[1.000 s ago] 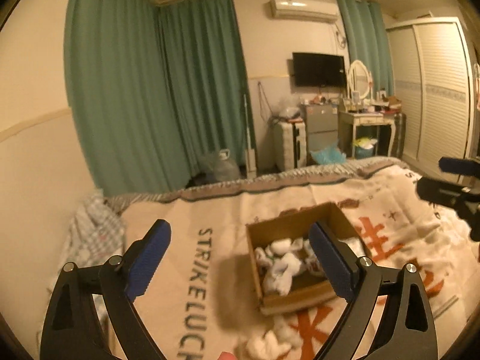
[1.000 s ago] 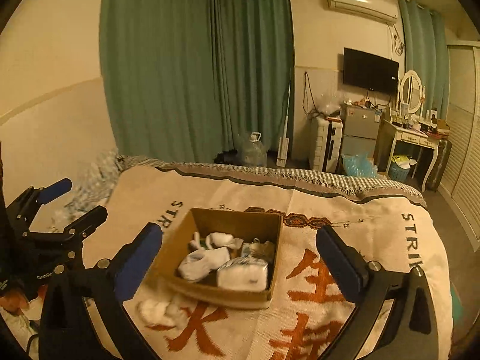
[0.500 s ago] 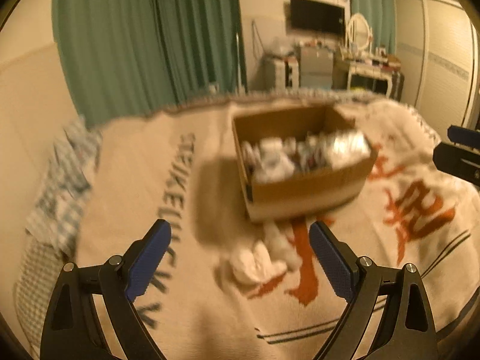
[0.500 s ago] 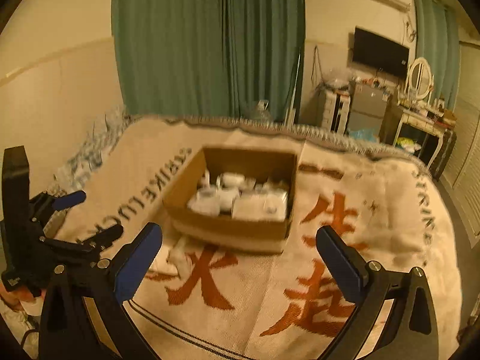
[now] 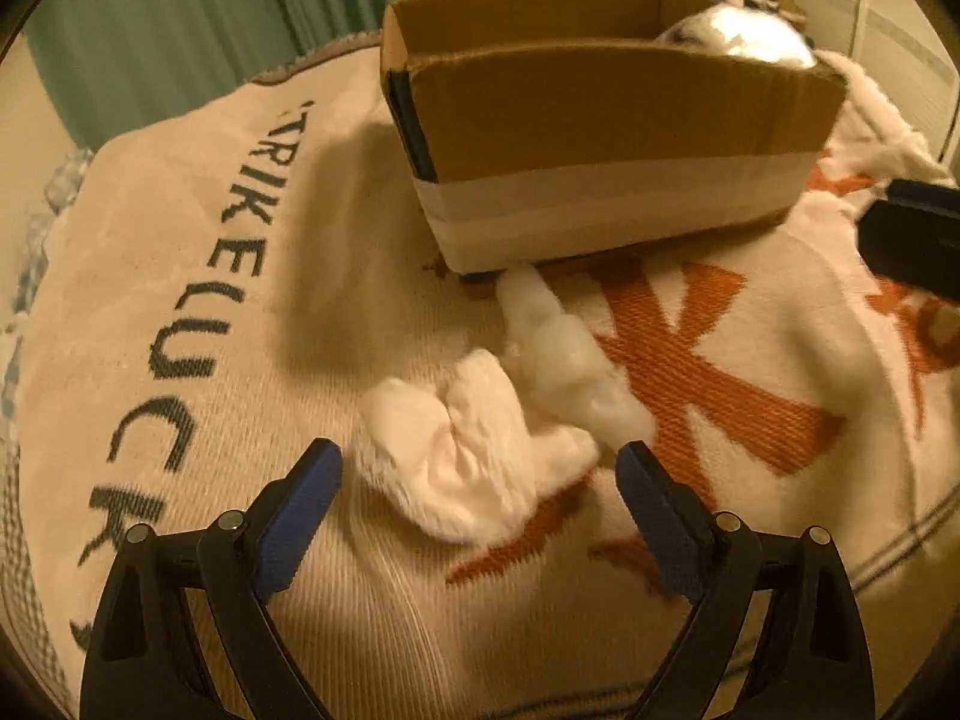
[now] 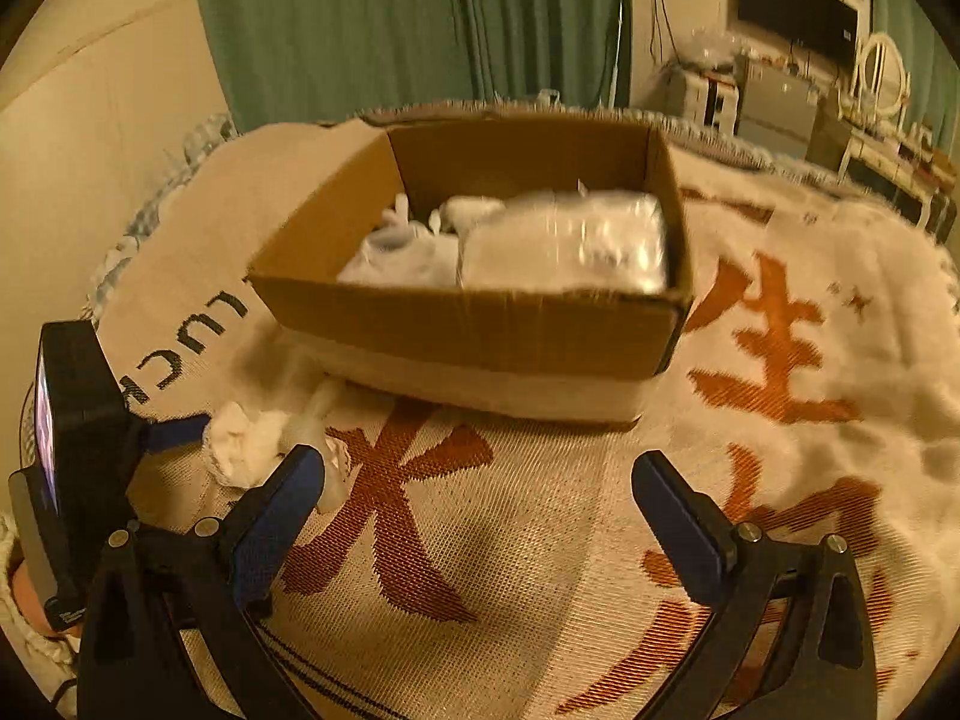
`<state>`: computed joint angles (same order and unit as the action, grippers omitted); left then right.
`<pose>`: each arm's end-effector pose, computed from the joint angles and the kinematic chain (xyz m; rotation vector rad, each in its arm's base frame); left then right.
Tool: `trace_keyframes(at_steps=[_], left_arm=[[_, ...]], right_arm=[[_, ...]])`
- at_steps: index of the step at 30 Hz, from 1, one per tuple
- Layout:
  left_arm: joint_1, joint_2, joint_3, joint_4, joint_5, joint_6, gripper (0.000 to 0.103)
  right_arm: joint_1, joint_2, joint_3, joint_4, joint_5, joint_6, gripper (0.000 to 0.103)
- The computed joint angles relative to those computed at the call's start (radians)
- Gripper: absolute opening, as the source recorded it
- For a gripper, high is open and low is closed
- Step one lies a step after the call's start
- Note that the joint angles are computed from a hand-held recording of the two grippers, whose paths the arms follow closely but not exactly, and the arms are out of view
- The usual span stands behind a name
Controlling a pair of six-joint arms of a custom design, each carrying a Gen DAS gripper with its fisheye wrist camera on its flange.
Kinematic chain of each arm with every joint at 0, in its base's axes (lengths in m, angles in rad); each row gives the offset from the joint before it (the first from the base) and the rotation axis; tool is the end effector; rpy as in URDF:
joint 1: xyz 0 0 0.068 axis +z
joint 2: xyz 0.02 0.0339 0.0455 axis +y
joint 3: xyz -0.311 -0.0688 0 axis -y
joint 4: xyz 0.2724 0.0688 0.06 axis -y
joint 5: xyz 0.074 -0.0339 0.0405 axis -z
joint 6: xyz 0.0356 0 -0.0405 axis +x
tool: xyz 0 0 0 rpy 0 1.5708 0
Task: Organize soft objects
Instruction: 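Grasp the white lace-trimmed cloth with the left tool while the right tool grasps the white plastic item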
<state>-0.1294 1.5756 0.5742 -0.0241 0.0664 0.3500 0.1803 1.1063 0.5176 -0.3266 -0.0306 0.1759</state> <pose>0.2731 -0.0379 0.1338 0.6389 2.5127 -0.0058 0.2038 0.0383 0.2033 -0.0185 2.4952 0.1879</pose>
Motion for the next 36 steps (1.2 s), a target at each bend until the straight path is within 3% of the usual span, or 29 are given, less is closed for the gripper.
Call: trace_keyframes(at_steps=[1,2,6,10,13,20,25,30,34,36], left_arm=[[0.001,0.025,0.012,-0.006,0.005,0.005,0.092],[0.008,0.035,0.023,-0.020,0.020,0.011,0.081],[0.027,0.033,0.021,-0.038,0.067,0.024,0.071],[0.024,-0.012,-0.018,-0.032,0.067,0.043,0.039],[0.053,-0.081,-0.034,-0.079,0.126,0.062,0.024],[0.094,-0.257,-0.086,-0.161,0.188,0.097,0.018],[0.205,-0.366,-0.058,-0.259,0.271,0.161,0.018],[0.292,-0.316,0.013,-0.254,0.302,0.189,0.018],[0.317,-0.251,0.047,-0.213,0.296,0.172,0.018],[0.319,-0.221,0.061,-0.195,0.289,0.164,0.018]], right_arm=[[-0.004,0.020,-0.001,0.011,-0.010,0.006,0.103],[-0.012,0.038,-0.006,0.024,-0.024,0.008,0.103],[-0.005,0.059,-0.018,0.044,-0.027,0.021,0.103],[0.020,0.040,-0.018,0.034,-0.005,0.037,0.103],[0.060,0.009,-0.018,0.003,0.036,0.054,0.103],[0.167,-0.091,-0.026,-0.069,0.111,0.131,0.103],[0.265,-0.134,-0.023,-0.102,0.169,0.186,0.103],[0.330,-0.086,-0.021,-0.054,0.201,0.214,0.103],[0.366,0.050,-0.009,0.045,0.204,0.227,0.102],[0.374,0.132,0.002,0.099,0.185,0.231,0.097]])
